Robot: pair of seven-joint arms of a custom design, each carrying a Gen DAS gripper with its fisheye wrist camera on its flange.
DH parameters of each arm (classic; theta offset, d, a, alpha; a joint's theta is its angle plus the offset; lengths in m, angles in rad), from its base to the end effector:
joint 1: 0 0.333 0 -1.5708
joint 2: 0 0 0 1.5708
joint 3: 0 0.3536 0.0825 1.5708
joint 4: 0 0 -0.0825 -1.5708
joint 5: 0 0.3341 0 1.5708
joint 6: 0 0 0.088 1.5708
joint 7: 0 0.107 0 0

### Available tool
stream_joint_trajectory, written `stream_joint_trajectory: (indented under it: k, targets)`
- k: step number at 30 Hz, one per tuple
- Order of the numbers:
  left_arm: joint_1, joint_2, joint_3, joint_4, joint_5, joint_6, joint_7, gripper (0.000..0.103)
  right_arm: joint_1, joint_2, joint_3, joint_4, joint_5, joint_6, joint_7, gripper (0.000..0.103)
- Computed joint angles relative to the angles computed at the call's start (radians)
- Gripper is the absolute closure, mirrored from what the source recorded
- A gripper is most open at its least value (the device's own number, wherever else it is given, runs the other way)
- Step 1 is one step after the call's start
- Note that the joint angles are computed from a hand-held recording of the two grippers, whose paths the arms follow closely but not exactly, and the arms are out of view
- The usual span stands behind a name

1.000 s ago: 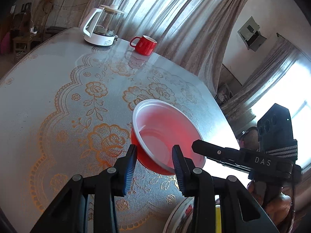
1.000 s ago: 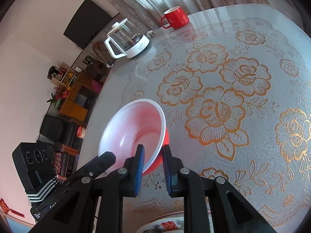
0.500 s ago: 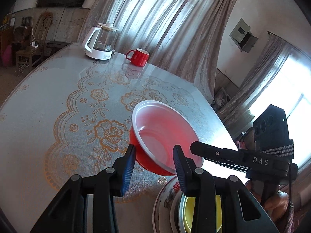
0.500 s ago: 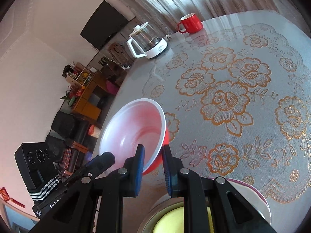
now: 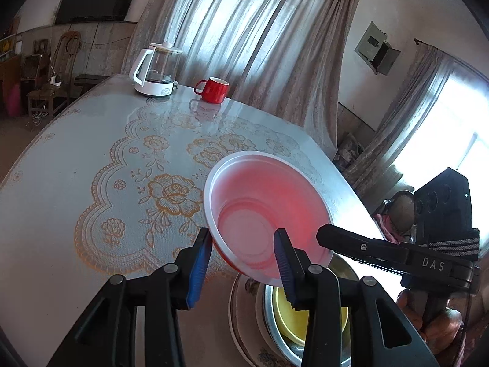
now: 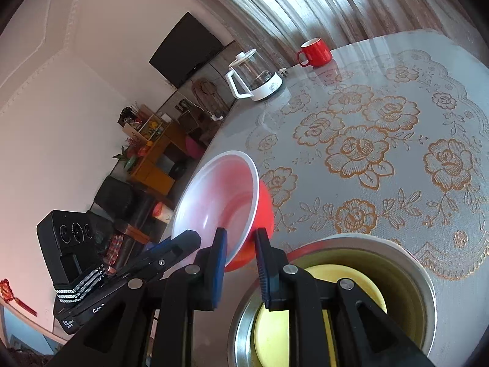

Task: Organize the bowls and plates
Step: 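Lift the red-and-white bowl with the right tool over the stack, then lower the red-and-white bowl into the yellow bowl and open the right tool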

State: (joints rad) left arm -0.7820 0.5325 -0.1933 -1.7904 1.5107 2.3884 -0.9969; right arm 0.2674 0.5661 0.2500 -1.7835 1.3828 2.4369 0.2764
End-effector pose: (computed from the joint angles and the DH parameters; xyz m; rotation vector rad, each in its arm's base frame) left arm 0.3871 -0.5241 0.3373 -2.1155 1.2846 -1.1138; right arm 0.5781 0.3047 0.3233 -1.9285 0.9578 0.4249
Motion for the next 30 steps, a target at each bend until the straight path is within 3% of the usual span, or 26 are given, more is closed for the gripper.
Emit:
stream_joint_trajectory:
  k: [9, 11, 19, 30]
  targets:
    - [-0.022, 0.025, -0.002, 0.042, 0.039, 0.025, 0.018, 0.061, -0.031, -0.038, -0.006, -0.079, 0.063, -0.065, -0.085, 0.088]
    - [-0.024, 0.031, 0.001, 0.049, 0.05, 0.045, 0.012, 0.061, -0.019, -0.06, -0.013, -0.107, 0.088, -0.034, -0.12, 0.088]
    - [-0.033, 0.061, 0.008, 0.092, 0.136, 0.129, -0.034, 0.061, -0.038, -0.124, -0.049, -0.204, 0.166, -0.064, -0.206, 0.09]
    - [-0.052, 0.105, 0.018, 0.144, 0.121, 0.211, 0.028, 0.061, -0.052, -0.151, -0.093, -0.274, 0.169, -0.11, -0.211, 0.09]
